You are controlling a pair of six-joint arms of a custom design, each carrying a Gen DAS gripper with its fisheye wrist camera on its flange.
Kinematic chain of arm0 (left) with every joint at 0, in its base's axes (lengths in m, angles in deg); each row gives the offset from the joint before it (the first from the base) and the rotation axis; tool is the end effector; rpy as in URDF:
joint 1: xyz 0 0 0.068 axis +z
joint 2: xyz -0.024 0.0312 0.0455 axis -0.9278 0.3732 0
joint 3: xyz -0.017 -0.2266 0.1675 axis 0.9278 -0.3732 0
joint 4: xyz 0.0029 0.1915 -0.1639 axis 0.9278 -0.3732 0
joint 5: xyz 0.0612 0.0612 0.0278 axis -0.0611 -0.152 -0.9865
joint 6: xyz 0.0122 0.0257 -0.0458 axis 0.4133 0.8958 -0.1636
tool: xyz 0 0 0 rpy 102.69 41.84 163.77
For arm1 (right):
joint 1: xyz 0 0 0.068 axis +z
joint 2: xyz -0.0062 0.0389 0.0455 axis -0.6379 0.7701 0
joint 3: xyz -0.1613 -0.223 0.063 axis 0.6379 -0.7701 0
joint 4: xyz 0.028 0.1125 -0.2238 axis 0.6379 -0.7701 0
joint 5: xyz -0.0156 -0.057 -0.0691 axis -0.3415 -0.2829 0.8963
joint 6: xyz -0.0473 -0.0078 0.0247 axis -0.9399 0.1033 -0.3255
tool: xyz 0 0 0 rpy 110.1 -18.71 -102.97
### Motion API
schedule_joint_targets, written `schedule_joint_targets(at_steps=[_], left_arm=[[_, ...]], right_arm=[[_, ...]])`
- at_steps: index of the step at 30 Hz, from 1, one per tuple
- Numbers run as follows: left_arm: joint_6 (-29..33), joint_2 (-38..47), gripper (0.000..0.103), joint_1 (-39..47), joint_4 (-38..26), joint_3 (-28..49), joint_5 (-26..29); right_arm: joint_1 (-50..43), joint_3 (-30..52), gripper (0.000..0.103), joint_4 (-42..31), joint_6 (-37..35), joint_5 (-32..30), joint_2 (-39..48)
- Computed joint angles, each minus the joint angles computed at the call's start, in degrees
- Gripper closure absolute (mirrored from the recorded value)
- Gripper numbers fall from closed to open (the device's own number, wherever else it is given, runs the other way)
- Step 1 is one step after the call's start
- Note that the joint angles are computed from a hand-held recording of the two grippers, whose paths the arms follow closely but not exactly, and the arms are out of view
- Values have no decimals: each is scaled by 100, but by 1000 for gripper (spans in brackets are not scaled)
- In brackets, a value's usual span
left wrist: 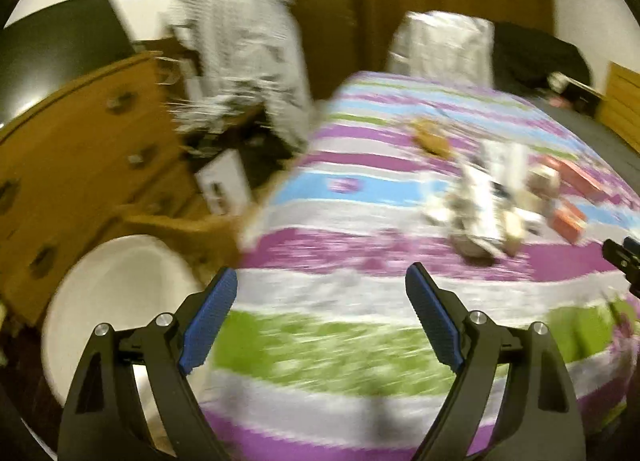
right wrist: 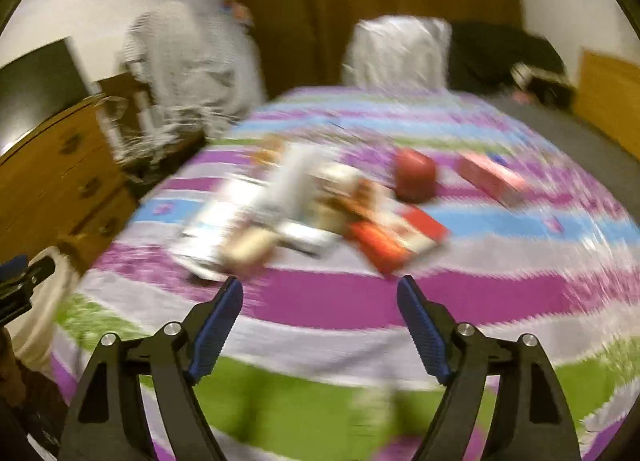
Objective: Collect trash
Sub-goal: 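Return both tools to the bed and grasp the white medicine box with the left tool, then grasp the red Double Happiness pack with the right tool while the left lifts the medicine box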
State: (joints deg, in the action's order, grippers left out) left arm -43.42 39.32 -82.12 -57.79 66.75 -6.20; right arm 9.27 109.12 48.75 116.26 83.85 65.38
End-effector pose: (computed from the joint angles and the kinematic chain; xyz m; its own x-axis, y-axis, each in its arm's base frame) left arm 0.2691 -0.0651 0.2471 -0.6034 0.2316 -0.7631 0.2463 0.9642 0.0979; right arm 0.1735 0.1632 0.1965 -0.5717 0.3810 -0.7266 0.3665 0.9110 0.1893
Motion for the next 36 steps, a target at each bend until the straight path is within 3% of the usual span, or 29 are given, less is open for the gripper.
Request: schedule_joint_targets(at_steps=[2, 4, 6, 9, 12, 17, 20, 23, 24, 26, 27, 28, 36], left_arm=[[-82, 434, 20, -463, -42, 313, -69], [-80, 836, 20, -887, -11, 628, -236], [43, 1264, 20, -1281, 47, 999, -367], [193, 2003, 20, -1534, 45, 1789, -469], [163, 2745, 20, -1525, -191, 2749, -415], [237, 4167, 20, -1448, -1326, 4594, 9], [116, 4578, 22, -1403, -1666, 5093, 215], [17, 4761, 39, -1331, -1854, 5307, 617], [12, 4758, 55, -1307, -1858, 5288, 803], [6, 4804, 74, -1276, -1953, 5384, 1152], [-27, 4787, 80, -1289, -1952, 5383, 1137], [-36, 4720, 82, -1301, -1930, 5323, 1120], [-202, 3679, 89, -1048, -1549, 4344, 1629]], right_arm=[[-471, -552, 22, 375, -82, -478, -380], [-1239, -1185, 22, 1229, -518, -1291, -753], [-2032, -1466, 22, 1830, -796, -2126, -652], [-2469, -1545, 22, 2614, -719, -2794, -279], [-2692, -1245, 22, 2824, -783, -2778, 267], [-2679, 64, 13, 2080, -801, -2380, 1539], [-2761, 858, 5, 1292, -960, -2249, 2127], [-2642, 1706, 4, 361, -872, -1896, 2720], [-2593, 1899, 4, 196, -912, -1742, 2881], [-2583, 1700, 5, 432, -878, -1699, 2779], [-2584, 1551, 14, 572, -871, -1684, 2667], [-2597, 1401, 30, 687, -921, -1677, 2539], [-2739, -1141, 35, 2205, -1403, -2638, 120]])
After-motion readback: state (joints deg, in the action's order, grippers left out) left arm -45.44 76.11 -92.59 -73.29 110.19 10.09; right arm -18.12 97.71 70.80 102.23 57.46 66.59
